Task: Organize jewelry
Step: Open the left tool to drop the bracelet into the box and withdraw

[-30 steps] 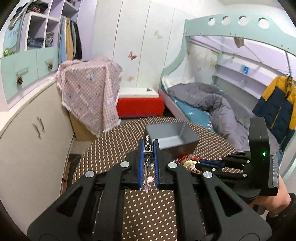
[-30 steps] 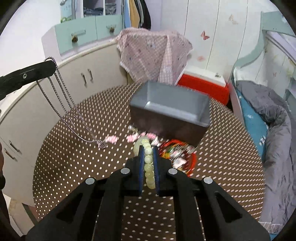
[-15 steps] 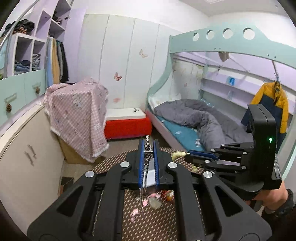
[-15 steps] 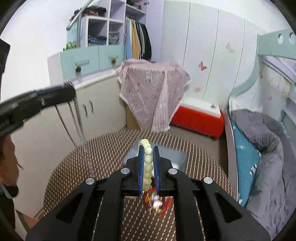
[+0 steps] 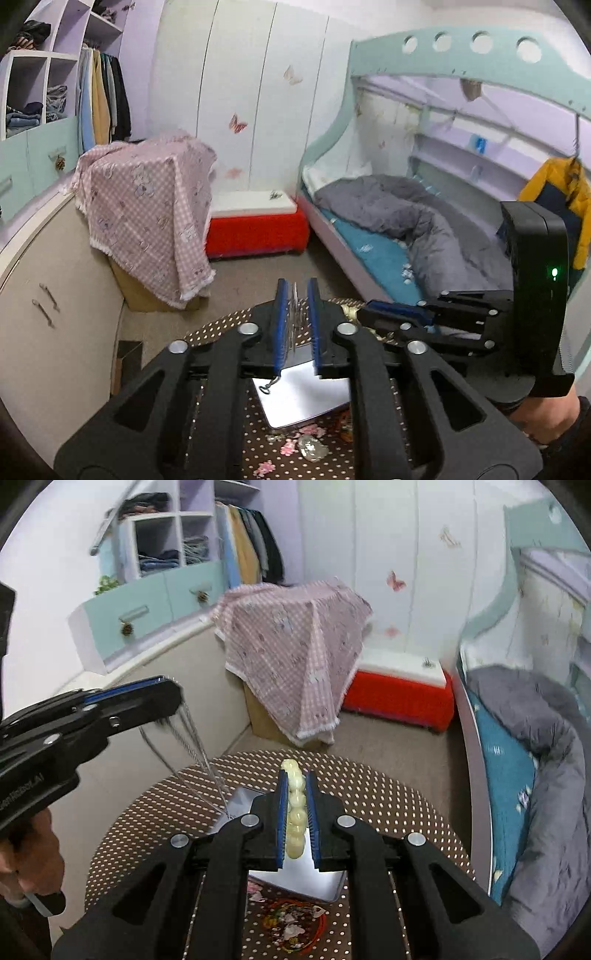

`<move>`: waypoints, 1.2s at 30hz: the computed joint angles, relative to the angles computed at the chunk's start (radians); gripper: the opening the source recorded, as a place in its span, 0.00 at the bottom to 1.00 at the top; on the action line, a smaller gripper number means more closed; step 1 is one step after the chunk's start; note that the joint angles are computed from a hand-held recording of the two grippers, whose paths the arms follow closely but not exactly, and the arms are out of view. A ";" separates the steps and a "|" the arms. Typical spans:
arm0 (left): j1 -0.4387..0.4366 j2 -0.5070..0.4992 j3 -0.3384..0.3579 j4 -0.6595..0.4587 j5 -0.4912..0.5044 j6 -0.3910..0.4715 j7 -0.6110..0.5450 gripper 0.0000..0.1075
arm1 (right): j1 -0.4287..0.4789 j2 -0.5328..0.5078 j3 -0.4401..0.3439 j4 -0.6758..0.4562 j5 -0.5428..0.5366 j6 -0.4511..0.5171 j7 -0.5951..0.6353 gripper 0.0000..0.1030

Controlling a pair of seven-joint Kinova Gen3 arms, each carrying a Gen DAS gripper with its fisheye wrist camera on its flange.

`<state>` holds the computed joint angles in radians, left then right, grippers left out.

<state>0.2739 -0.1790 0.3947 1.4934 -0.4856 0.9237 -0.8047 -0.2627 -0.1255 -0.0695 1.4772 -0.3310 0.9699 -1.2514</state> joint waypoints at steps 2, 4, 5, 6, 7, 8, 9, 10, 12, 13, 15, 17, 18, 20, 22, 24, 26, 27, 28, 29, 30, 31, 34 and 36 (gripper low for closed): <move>-0.064 -0.016 0.061 0.025 -0.041 -0.001 0.065 0.87 | 0.010 0.010 0.008 0.009 -0.006 -0.004 -0.025 0.61; -0.090 -0.042 0.082 0.058 -0.075 -0.017 0.134 0.89 | 0.023 -0.016 0.010 0.052 0.000 -0.053 -0.045 0.87; -0.076 -0.043 0.071 0.060 -0.080 -0.009 0.146 0.89 | 0.027 -0.030 0.011 0.069 0.005 -0.074 -0.057 0.91; -0.077 -0.050 0.076 0.066 -0.101 0.008 0.174 0.89 | 0.031 -0.042 0.016 0.083 0.004 -0.089 -0.067 0.92; -0.070 -0.053 0.085 0.071 -0.138 0.031 0.210 0.89 | 0.034 -0.052 0.021 0.091 0.003 -0.097 -0.079 0.92; -0.082 -0.059 0.103 0.077 -0.161 0.047 0.233 0.89 | 0.035 -0.054 0.026 0.091 0.003 -0.098 -0.086 0.92; -0.087 -0.072 0.108 0.089 -0.169 0.052 0.249 0.89 | 0.039 -0.064 0.029 0.096 0.005 -0.099 -0.099 0.92; -0.092 -0.085 0.108 0.100 -0.168 0.052 0.256 0.89 | 0.040 -0.068 0.030 0.096 0.010 -0.100 -0.108 0.92; -0.118 -0.117 0.139 0.121 -0.182 0.071 0.287 0.90 | 0.049 -0.092 0.015 0.110 0.048 -0.114 -0.146 0.92; -0.136 -0.130 0.161 0.128 -0.190 0.087 0.301 0.90 | 0.048 -0.101 0.017 0.114 0.052 -0.120 -0.154 0.92; -0.165 -0.156 0.193 0.138 -0.192 0.108 0.319 0.90 | 0.044 -0.121 0.025 0.126 0.054 -0.130 -0.165 0.92; -0.195 -0.185 0.214 0.147 -0.181 0.116 0.324 0.90 | 0.043 -0.140 0.022 0.131 0.070 -0.133 -0.183 0.92; -0.215 -0.201 0.231 0.151 -0.179 0.128 0.327 0.90 | 0.040 -0.149 0.022 0.134 0.074 -0.134 -0.187 0.92; -0.241 -0.226 0.246 0.154 -0.162 0.136 0.318 0.90 | 0.036 -0.173 0.021 0.148 0.083 -0.140 -0.196 0.92; -0.263 -0.257 0.254 0.161 -0.140 0.137 0.309 0.90 | 0.033 -0.196 0.019 0.159 0.095 -0.140 -0.205 0.92; -0.291 -0.284 0.270 0.166 -0.120 0.144 0.298 0.90 | 0.028 -0.212 0.021 0.166 0.100 -0.142 -0.211 0.92; -0.311 -0.307 0.277 0.170 -0.095 0.142 0.282 0.90 | 0.024 -0.229 0.018 0.172 0.109 -0.143 -0.217 0.92; -0.319 -0.321 0.279 0.175 -0.080 0.142 0.274 0.90 | 0.020 -0.237 0.018 0.177 0.111 -0.145 -0.219 0.92; -0.330 -0.336 0.282 0.181 -0.066 0.142 0.267 0.90 | 0.017 -0.251 0.018 0.190 0.113 -0.150 -0.219 0.92; -0.342 -0.347 0.286 0.185 -0.053 0.142 0.260 0.90 | 0.015 -0.262 0.017 0.197 0.115 -0.151 -0.223 0.92; -0.354 -0.359 0.294 0.192 -0.040 0.147 0.250 0.90 | 0.009 -0.270 0.021 0.203 0.111 -0.150 -0.223 0.92; -0.364 -0.367 0.297 0.197 -0.026 0.147 0.239 0.90 | -0.001 -0.277 0.029 0.210 0.105 -0.150 -0.219 0.92; -0.397 -0.391 0.305 0.216 0.019 0.150 0.212 0.90 | -0.012 -0.298 0.026 0.234 0.106 -0.150 -0.217 0.92; -0.405 -0.407 0.299 0.238 0.055 0.147 0.191 0.90 | -0.029 -0.309 0.029 0.255 0.100 -0.148 -0.205 0.92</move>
